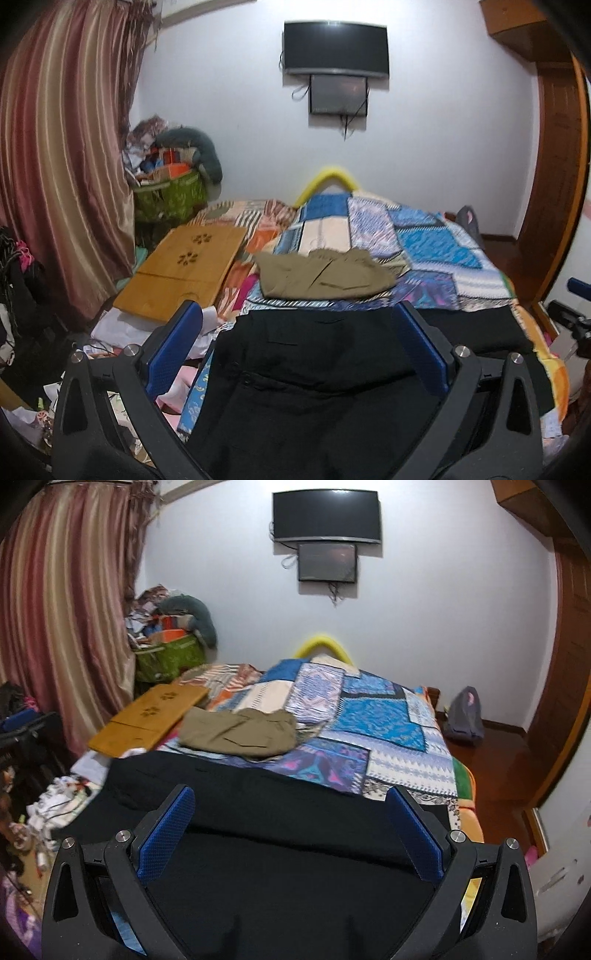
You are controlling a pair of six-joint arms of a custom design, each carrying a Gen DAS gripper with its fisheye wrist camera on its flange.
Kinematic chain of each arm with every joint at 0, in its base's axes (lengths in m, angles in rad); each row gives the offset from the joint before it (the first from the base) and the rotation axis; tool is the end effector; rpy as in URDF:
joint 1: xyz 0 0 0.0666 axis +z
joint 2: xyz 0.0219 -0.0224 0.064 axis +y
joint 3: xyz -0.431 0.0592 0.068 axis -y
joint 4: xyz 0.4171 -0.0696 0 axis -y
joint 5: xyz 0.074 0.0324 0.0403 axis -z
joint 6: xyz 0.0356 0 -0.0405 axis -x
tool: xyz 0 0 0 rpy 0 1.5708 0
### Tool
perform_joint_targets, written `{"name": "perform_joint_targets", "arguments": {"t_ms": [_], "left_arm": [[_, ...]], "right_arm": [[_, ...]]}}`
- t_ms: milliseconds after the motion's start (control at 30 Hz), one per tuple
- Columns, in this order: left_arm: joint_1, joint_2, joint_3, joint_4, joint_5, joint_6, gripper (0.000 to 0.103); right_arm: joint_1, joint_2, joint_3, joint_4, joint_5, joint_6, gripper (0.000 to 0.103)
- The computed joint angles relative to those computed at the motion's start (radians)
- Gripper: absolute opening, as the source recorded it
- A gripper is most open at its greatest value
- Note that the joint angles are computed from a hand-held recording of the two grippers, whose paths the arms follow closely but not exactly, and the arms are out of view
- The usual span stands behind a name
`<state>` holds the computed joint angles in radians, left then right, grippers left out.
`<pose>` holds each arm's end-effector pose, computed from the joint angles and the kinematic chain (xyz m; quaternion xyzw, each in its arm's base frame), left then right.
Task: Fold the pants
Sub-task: 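Lower both grippers onto the black trousers' waistband and close them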
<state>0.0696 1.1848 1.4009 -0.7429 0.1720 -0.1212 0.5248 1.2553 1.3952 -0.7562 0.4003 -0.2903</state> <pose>0.4236 0.0230 0.5899 0.0651 0.8622 -0.0268 0.5016 0.3991 0.2145 0.5577 -0.0111 0.8752 0.0163 0.4833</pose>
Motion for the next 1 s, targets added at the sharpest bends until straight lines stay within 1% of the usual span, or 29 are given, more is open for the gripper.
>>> {"name": "perform_joint_targets", "arguments": {"t_ms": [67, 133, 200, 267, 333, 500, 567, 600, 633, 700, 767, 867, 900, 967, 1000], "left_arm": [[0.010, 0.059, 0.026, -0.004, -0.012, -0.021, 0.103], [0.018, 0.111, 0.046, -0.003, -0.019, -0.047, 0.103], [0.021, 0.161, 0.069, -0.009, -0.030, -0.064, 0.103], [0.029, 0.220, 0.105, -0.037, -0.027, -0.066, 0.103], [0.039, 0.298, 0.161, -0.085, -0.025, -0.057, 0.103], [0.051, 0.457, 0.281, -0.193, -0.042, -0.031, 0.103], [0.056, 0.512, 0.325, -0.235, -0.048, -0.023, 0.097], [0.058, 0.553, 0.363, -0.273, -0.053, -0.019, 0.092], [0.058, 0.577, 0.387, -0.296, -0.056, -0.019, 0.089], [0.064, 0.636, 0.448, -0.350, -0.050, -0.011, 0.089], [0.069, 0.670, 0.485, -0.384, -0.040, -0.003, 0.089], [0.078, 0.740, 0.569, -0.462, 0.001, 0.013, 0.087], [0.079, 0.768, 0.602, -0.494, 0.015, 0.018, 0.086], [0.079, 0.794, 0.632, -0.530, 0.028, 0.021, 0.081], [0.079, 0.815, 0.656, -0.558, 0.038, 0.023, 0.075]], "right_arm": [[-0.023, 0.007, -0.012, 0.018, -0.022, 0.052, 0.103], [-0.042, 0.027, -0.004, 0.002, -0.006, 0.086, 0.103], [-0.068, 0.051, 0.011, -0.012, -0.028, 0.100, 0.103], [-0.104, 0.076, 0.031, -0.039, -0.081, 0.090, 0.103], [-0.142, 0.105, 0.052, -0.067, -0.129, 0.076, 0.103], [-0.201, 0.179, 0.092, -0.108, -0.149, 0.076, 0.103], [-0.220, 0.212, 0.111, -0.121, -0.173, 0.082, 0.103], [-0.228, 0.224, 0.117, -0.126, -0.186, 0.086, 0.103], [-0.238, 0.245, 0.130, -0.135, -0.201, 0.093, 0.103], [-0.255, 0.280, 0.154, -0.147, -0.233, 0.112, 0.103], [-0.269, 0.314, 0.178, -0.157, -0.274, 0.142, 0.101], [-0.283, 0.370, 0.227, -0.187, -0.336, 0.183, 0.100], [-0.285, 0.387, 0.243, -0.197, -0.351, 0.198, 0.099], [-0.287, 0.423, 0.277, -0.222, -0.372, 0.227, 0.092], [-0.288, 0.439, 0.293, -0.235, -0.382, 0.241, 0.089]]}}
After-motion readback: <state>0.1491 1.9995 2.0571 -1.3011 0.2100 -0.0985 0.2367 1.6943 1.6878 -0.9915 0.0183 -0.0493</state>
